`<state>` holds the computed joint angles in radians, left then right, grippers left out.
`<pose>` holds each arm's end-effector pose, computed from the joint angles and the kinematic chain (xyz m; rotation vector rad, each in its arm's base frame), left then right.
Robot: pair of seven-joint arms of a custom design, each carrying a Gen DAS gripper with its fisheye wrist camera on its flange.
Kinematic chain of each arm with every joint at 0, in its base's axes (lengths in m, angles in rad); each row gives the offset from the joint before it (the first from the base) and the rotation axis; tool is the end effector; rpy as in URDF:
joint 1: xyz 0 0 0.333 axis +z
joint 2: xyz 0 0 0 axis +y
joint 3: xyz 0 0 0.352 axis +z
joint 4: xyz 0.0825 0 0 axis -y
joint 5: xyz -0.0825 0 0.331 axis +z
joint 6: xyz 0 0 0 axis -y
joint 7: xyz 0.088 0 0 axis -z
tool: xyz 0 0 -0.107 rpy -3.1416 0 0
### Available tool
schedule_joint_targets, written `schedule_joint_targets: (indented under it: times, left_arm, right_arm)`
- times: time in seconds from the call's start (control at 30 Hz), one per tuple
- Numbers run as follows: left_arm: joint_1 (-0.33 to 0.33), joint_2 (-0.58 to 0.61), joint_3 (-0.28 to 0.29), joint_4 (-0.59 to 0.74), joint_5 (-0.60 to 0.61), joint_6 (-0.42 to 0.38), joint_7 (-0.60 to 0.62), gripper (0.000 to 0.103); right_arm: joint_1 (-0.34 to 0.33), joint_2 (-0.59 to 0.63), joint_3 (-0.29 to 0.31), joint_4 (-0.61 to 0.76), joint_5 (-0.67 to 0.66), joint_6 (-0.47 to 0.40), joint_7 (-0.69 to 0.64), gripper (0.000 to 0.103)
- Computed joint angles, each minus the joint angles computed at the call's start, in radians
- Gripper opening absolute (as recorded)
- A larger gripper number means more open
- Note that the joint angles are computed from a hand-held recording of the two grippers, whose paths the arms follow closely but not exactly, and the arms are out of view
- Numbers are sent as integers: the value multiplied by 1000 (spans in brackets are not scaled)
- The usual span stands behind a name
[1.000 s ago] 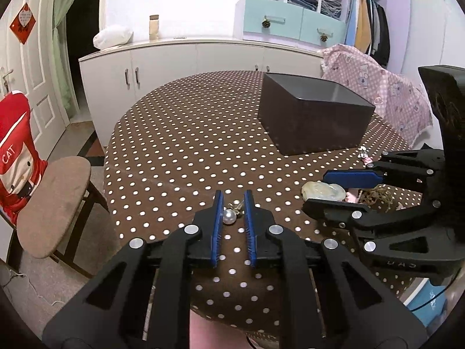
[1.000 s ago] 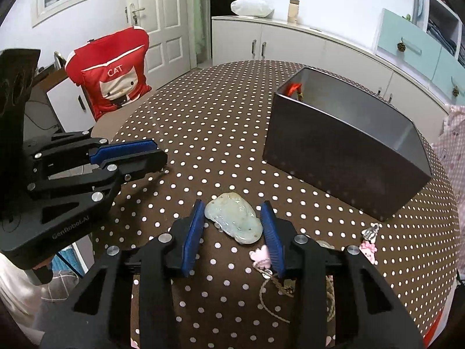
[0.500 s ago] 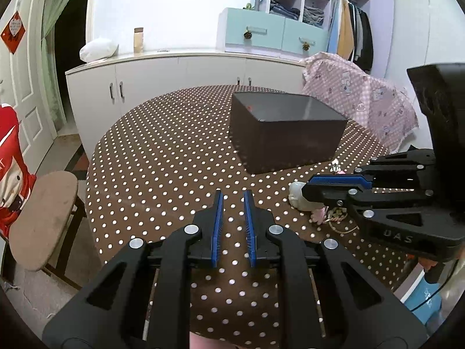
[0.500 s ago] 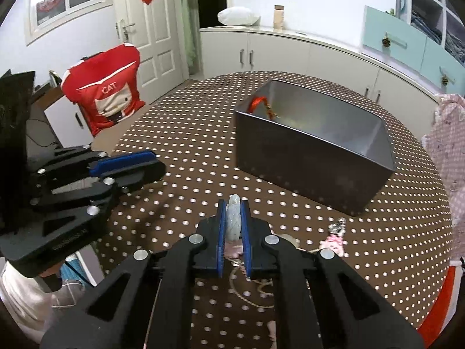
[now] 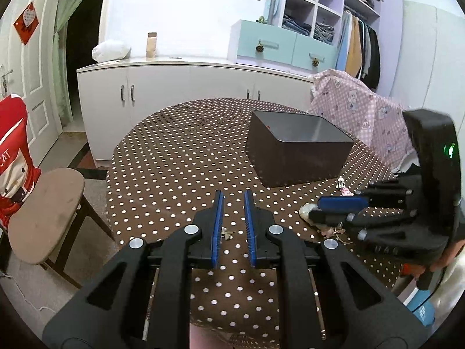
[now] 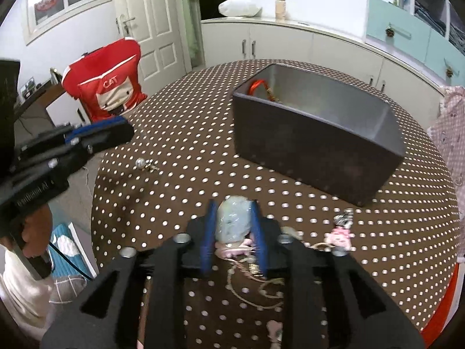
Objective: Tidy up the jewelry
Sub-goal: 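Grasp the small silver bead charm with the left tool while the right tool grasps the pale jade pendant, then carry the silver charm and jade pendant toward the tin box with both tools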
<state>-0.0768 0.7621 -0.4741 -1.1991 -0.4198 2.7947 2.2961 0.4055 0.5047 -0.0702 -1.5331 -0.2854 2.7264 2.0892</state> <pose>0.7287 -0.2531 0.5001 -1.0984 2.2656 -1.3404 0.6632 0.2547 0.4981 -1.8327 1.7286 -0.5978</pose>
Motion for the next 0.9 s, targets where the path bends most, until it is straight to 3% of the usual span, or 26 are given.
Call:
schedule_joint_targets:
  times: [0.07,0.13,0.17,0.2,0.47,0.67,0.83,0.87,0.9]
  left_arm:
    - [1,0,5,0,0,0,-8,15]
    - [2,1,9,3,2,-5,-16,15]
    - [2,1,10,2,2,-5,-18,15]
    - [1,1,12,2,3,-4,-22,15]
    - [-6,9,15,16,13,-15,-34,15]
    - [-41,24,51,53,51,-37,-66,15]
    - [-44,25,78,59,80,-100,-84,17]
    - [-49,24,88,58,89,-105,-92,27]
    - [-51,25,92,57,95,-112,-96,54]
  right_arm:
    - [11,15,-6,22,-13,-23,-5,45]
    - [31,29,-29,34,-47,-23,12,45]
    - [30,30,-27,33,-50,-20,13,41]
    - [28,29,-27,33,-49,-18,16,27]
    - [22,7,-27,5,-54,16,53,27]
    - [37,-36,-62,-43,-100,56,106,27]
    - [29,-68,-64,-93,-130,93,145,27]
    - [27,-69,-61,-94,-130,97,148,27]
    - [26,-68,-60,-95,-132,99,152,27]
